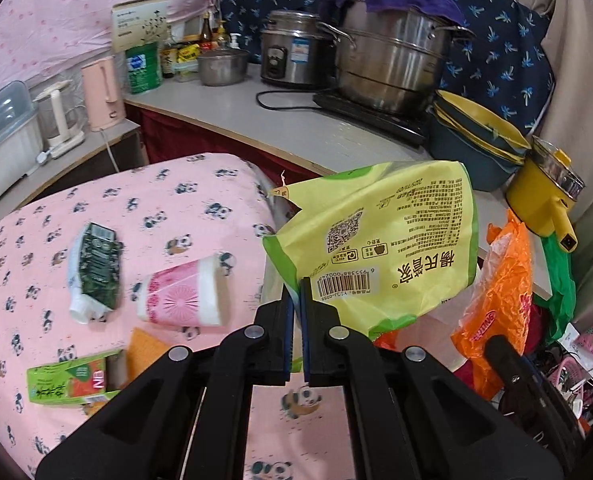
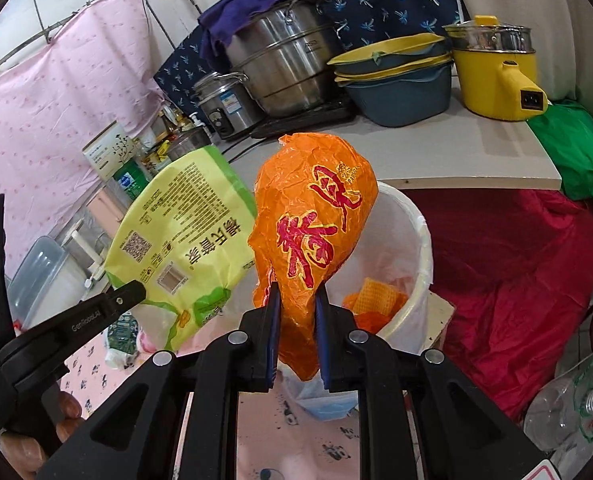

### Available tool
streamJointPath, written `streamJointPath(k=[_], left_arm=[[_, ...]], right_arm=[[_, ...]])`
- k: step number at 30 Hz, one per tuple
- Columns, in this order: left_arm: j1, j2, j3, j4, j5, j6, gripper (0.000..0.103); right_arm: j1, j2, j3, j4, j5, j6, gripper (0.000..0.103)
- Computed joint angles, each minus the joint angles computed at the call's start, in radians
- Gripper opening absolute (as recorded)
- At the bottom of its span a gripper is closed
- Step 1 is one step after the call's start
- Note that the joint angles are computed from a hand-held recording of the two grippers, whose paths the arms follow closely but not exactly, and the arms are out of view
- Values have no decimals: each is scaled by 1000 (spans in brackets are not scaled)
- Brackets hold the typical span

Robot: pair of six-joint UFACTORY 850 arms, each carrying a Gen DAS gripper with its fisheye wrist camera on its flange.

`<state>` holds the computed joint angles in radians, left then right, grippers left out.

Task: Collect trash
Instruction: 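Carry the yellow-green bag and orange bag over the trash bin with both tools, then open both tools to drop both bags into the bin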

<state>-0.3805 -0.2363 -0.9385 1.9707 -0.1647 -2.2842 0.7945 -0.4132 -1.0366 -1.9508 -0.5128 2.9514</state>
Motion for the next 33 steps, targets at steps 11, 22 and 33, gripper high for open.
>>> streamJointPath(k=[11,22,33], left_arm=[[-12,-113,-101,66,45,-50,7],[2,-120,-99,397,5,-371,36],[28,-79,-55,345,-15,-321,43]], right_arm=[[-30,-29,-12,21,12,-12,15],[-46,-67,-56,42,32,-64,25],[-29,-81,-94,67,21,-116,33]])
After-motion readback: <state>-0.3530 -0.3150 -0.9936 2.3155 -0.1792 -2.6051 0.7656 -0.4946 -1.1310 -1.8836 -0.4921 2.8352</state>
